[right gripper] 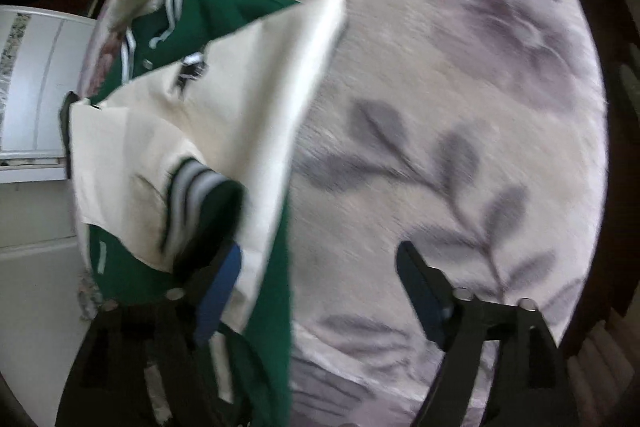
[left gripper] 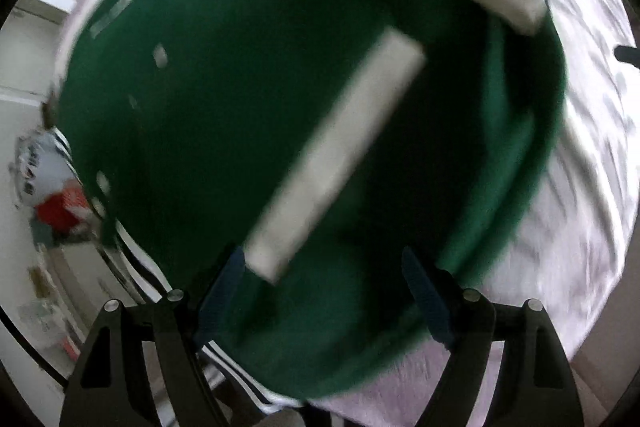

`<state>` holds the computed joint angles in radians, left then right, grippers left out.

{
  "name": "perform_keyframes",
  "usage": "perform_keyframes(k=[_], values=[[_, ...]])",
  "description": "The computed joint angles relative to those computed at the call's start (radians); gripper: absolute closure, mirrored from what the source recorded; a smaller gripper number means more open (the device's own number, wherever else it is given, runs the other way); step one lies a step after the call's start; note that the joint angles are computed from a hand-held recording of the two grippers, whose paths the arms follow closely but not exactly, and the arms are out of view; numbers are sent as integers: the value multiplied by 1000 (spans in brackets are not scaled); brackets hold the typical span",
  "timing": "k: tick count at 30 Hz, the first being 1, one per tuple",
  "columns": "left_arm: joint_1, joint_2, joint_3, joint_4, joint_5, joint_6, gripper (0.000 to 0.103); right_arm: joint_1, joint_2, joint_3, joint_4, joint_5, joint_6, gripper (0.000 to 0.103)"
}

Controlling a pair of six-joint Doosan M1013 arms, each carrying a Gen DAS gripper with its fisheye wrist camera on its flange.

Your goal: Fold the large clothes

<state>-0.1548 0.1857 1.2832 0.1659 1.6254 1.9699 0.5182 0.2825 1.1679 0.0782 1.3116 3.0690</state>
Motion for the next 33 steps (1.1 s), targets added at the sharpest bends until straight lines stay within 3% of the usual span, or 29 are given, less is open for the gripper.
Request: perform_keyframes(k=[5,10,17,20,22,27,33], values=[[7,-37,60,-24,12,28,23,15,9,17,41,-1,-9,17],[12,-26,56,-30,12,-1,23,13,33,-9,48,-47,-26,17],[0,-24,94,-14,-83,32,21,3,71,-64,1,-52,-36,17],[-8,-13,80,-23,-94,28,24,-8,60,-34,-1,-98,-18,17],[-2,0,52,-42,-51,18,31,-11,52,-12,-1,-125,2,17],[23,0,23,-109,72,-5,31,-7,32,14,9,-145,-5,17],[-7,-20,89,-53,-13,0,31,4,14,54,43,-138,-9,17]])
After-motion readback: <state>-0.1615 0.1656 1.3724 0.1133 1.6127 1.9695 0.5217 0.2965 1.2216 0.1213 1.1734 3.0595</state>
